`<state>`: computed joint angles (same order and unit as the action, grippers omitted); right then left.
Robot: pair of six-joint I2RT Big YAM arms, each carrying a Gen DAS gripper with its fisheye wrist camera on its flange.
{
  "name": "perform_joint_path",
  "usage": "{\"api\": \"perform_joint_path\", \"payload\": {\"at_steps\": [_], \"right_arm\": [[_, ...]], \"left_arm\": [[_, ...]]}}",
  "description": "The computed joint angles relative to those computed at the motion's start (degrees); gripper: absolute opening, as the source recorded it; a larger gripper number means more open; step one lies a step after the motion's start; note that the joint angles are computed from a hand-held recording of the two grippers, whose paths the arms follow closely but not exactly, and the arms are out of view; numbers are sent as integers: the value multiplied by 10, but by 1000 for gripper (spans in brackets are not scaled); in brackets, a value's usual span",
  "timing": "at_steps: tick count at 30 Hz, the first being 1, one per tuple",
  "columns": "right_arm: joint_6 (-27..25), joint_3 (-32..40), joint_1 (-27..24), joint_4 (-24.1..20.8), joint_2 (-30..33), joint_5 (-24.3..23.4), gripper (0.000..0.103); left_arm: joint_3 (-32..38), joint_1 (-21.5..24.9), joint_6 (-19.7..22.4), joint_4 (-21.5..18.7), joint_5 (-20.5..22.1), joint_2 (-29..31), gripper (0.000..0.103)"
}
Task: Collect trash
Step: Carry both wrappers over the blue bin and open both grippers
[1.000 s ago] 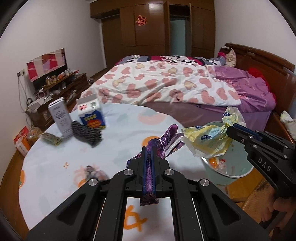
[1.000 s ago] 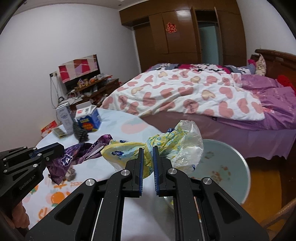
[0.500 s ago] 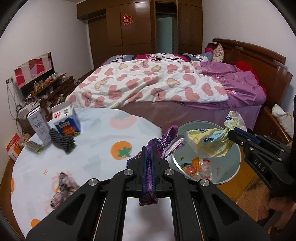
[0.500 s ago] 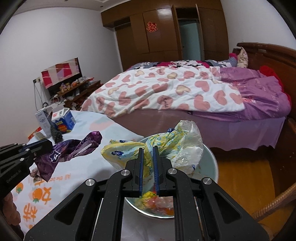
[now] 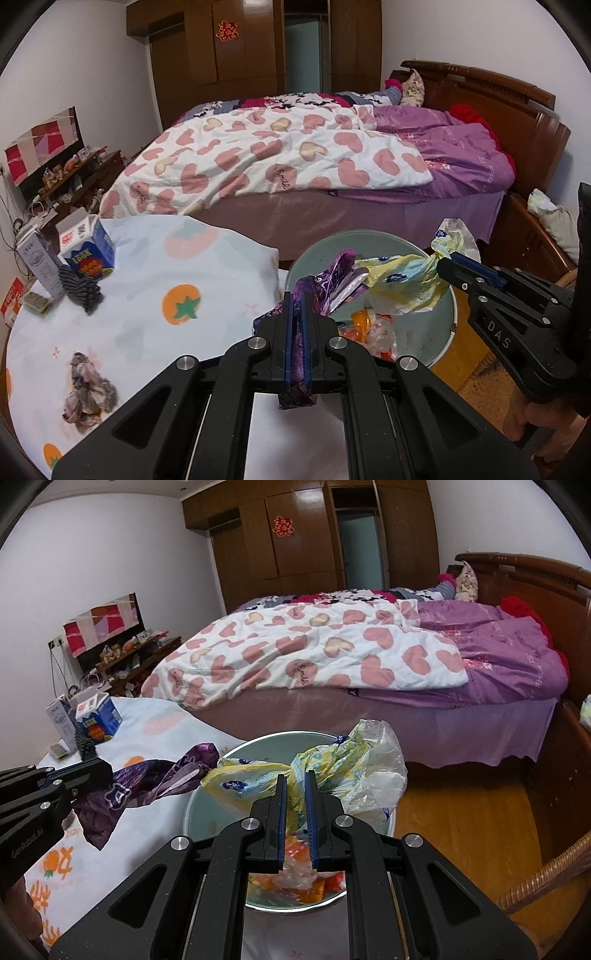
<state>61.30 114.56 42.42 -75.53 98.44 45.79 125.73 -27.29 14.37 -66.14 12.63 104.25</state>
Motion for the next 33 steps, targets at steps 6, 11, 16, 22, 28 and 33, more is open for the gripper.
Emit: {"api": "perform_joint_path", "payload": {"at_steps": [6, 11, 16, 22, 28, 33], "right_arm": [[2, -25, -11, 2, -10, -15, 11], [-1, -36, -20, 1, -12, -26, 11], [-5, -52, -30, 3, -15, -43, 11], [-10, -65, -39, 5, -15, -62, 11], [-29, -62, -46, 7, -8, -79, 11], [-42, -58, -51, 10, -3, -96, 12]], "left_arm": [[14, -15, -3, -12, -4, 18, 4], [25, -25, -3, -19, -8, 31, 4], [42, -35, -9, -37, -16, 51, 4], [52, -42, -13, -50, -26, 68, 4], [64, -43, -16, -68, -38, 82, 4], [64, -42, -21, -72, -43, 84, 6]]}}
